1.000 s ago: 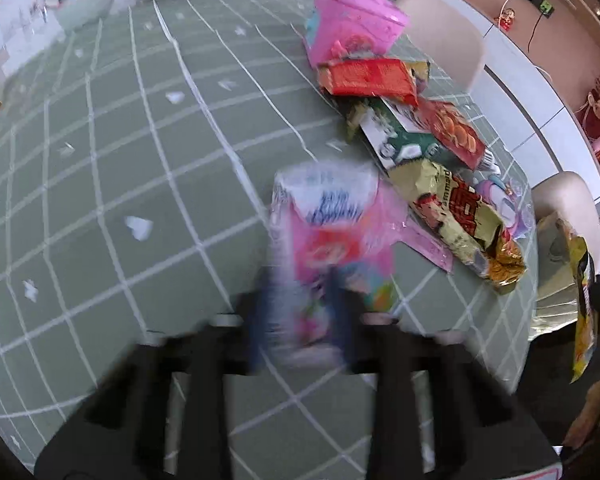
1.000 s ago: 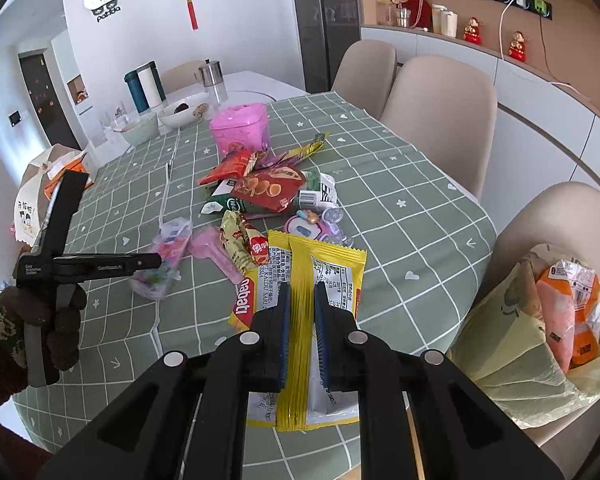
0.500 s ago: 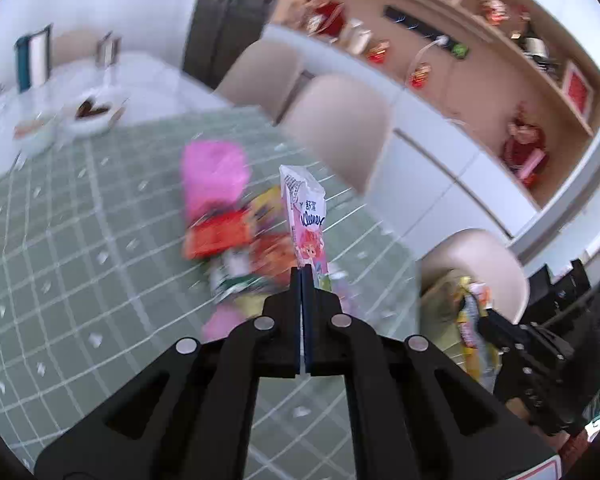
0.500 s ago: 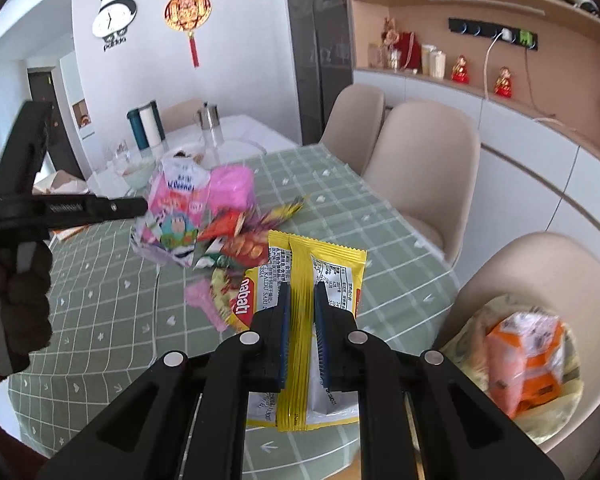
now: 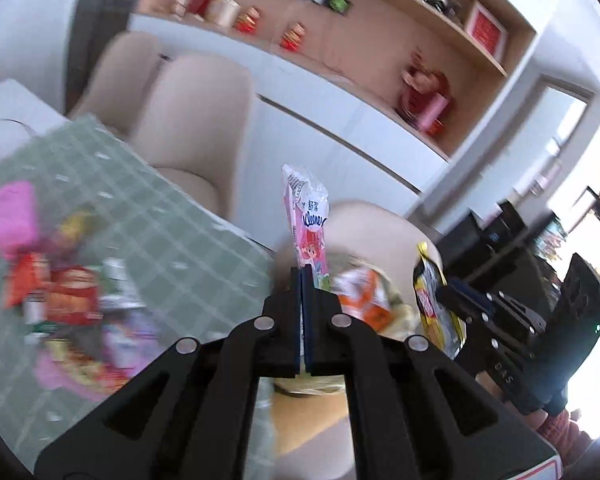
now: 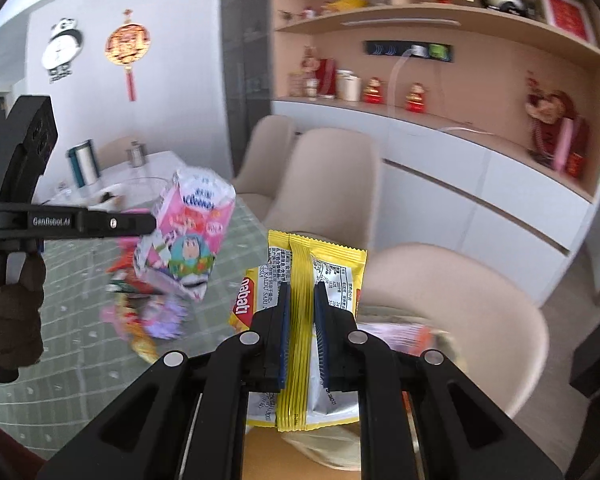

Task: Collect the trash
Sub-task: 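Carry the Kleenex pack and wafer packet to the bin with both grippers, then open both grippers over the bin to drop the packs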

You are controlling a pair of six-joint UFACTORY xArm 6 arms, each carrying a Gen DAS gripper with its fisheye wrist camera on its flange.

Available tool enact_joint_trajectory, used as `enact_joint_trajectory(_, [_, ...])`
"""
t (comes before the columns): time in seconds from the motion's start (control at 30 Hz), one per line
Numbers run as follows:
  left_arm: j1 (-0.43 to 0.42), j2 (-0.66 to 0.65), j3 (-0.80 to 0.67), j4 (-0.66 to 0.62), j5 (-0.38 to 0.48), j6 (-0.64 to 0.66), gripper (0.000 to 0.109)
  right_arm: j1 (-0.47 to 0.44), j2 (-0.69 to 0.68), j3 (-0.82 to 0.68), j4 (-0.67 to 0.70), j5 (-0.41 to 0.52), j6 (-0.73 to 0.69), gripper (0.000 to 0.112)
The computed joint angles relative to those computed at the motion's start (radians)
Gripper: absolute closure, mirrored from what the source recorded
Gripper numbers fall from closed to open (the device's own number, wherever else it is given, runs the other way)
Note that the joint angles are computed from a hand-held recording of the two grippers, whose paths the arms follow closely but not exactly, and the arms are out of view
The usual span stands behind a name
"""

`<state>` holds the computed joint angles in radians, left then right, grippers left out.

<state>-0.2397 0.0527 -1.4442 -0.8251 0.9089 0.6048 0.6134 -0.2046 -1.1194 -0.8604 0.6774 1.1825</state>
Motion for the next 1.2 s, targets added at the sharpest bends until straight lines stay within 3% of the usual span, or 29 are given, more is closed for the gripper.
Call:
enact_joint_trajectory(0.13, [-0.093, 0.092, -0.054, 0.007, 0.018, -0.040, 0.108, -0.077, -0.108, 0.121, 0.026, -0.004, -0.025, 0.100])
enact_joint_trajectory(0.3, [-0.188, 0.220, -0.139, 0.042, 0.031, -0.112, 0.108, -0.207, -0.180, 0.235, 0.102, -0.088, -0.118, 0.100])
enact_joint_trajectory(0.47, [-0.244, 0.351, -0.245, 0.105, 0.028, -0.200, 0.108, -0.319, -0.176, 0.301, 0.192, -0.198, -0.233, 0.100])
enact_joint_trajectory(0.63, [-0.269, 0.451, -0.338, 0.188, 0.064, -0.272, 0.103, -0.362, -0.115, 0.305, 0.288, -0.294, -0.330, 0.100])
enact_joint_trajectory(0.77, [-0.270, 0.416, -0.286, 0.184, 0.020, -0.282, 0.080, -0.360, -0.024, 0.273, 0.401, -0.358, -0.447, 0.100])
enact_joint_trajectory(0.93, [-0.253, 0.285, -0.137, 0.284, -0.124, -0.304, 0.079, -0.336, 0.097, 0.215, 0.483, -0.374, -0.522, 0.099])
enact_joint_trajectory(1.1, [-0.215, 0.163, 0.015, 0.353, -0.259, -0.340, 0.079, -0.313, 0.231, 0.142, 0.727, -0.301, -0.688, 0.099])
enact_joint_trajectory(1.2, [-0.195, 0.096, 0.110, 0.370, -0.335, -0.345, 0.077, -0.301, 0.258, 0.141, 0.793, -0.271, -0.708, 0.099])
